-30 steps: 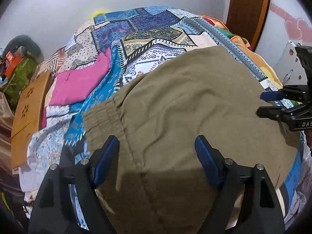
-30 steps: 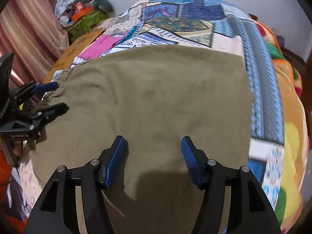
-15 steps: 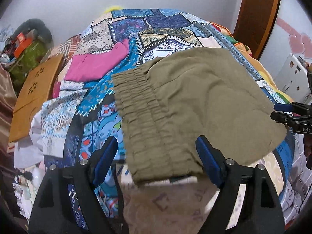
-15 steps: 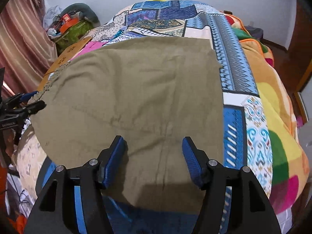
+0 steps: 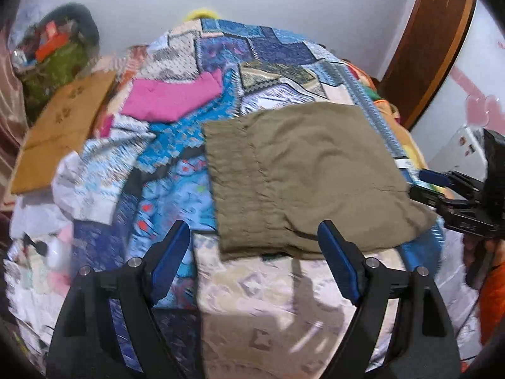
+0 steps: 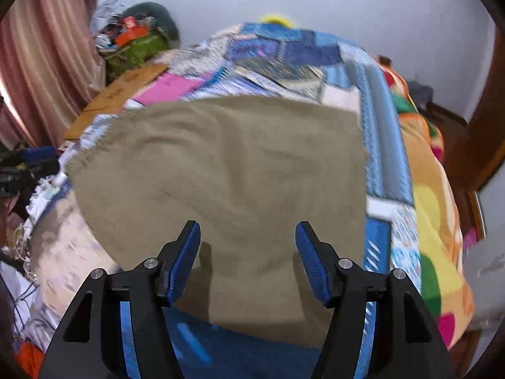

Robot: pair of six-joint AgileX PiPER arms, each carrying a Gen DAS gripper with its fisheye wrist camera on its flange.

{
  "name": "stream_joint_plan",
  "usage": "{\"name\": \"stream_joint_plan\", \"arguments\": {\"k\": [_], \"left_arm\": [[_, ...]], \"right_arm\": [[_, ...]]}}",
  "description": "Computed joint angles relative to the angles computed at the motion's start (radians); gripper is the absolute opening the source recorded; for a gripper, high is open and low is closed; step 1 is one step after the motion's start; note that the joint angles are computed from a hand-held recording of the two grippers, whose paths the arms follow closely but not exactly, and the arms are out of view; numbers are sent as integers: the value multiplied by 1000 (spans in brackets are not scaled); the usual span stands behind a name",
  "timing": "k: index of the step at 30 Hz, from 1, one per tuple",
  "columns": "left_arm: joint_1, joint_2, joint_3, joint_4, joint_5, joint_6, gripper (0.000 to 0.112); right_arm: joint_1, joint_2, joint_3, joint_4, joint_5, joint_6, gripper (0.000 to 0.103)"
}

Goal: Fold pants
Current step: 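Lift the waistband with the left tool and fold it over the leg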

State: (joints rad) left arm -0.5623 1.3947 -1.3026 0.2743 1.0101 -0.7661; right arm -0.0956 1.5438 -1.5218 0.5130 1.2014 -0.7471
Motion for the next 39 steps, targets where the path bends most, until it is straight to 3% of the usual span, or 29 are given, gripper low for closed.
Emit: {"name": "stream_joint_plan", "arguments": {"k": [6, 9, 12, 15, 21, 23, 24, 26, 27, 28, 32, 35, 39], "left_arm": [[36, -15, 101, -211, -126, 48, 84], [100, -6, 155, -416, -204, 182, 84], [130, 3, 177, -490, -257, 238, 90], [196, 14, 214, -679, -330, 370, 101], [254, 96, 158, -784, -359, 440, 101], [266, 113, 134, -770, -351, 422, 100], [262, 119, 119, -730, -345, 385, 92], [245, 134, 81, -602, -317, 275, 73], [229, 139, 62, -518, -296, 202, 56], [222, 145, 53, -468, -285, 159, 47], [244, 118, 98, -475, -317, 145, 42], [203, 96, 94, -297, -284, 15, 42], [119, 84, 48, -9, -146, -159, 42]], "right_arm": [[126, 15, -5, 35, -40, 29, 59], [185, 33, 14, 13, -68, 37, 59], [217, 58, 27, -14, -78, 55, 59], [192, 61, 43, 26, -59, 29, 59], [169, 48, 72, 64, -43, -31, 60], [164, 47, 77, 78, -41, -39, 60], [162, 50, 75, 82, -38, -41, 60], [156, 52, 74, 91, -33, -46, 60], [154, 54, 72, 94, -32, -46, 60], [152, 53, 72, 96, -31, -45, 60], [138, 45, 75, 102, -26, -35, 60], [114, 39, 79, 107, -17, -24, 60], [72, 19, 94, 109, -1, -28, 60]]}}
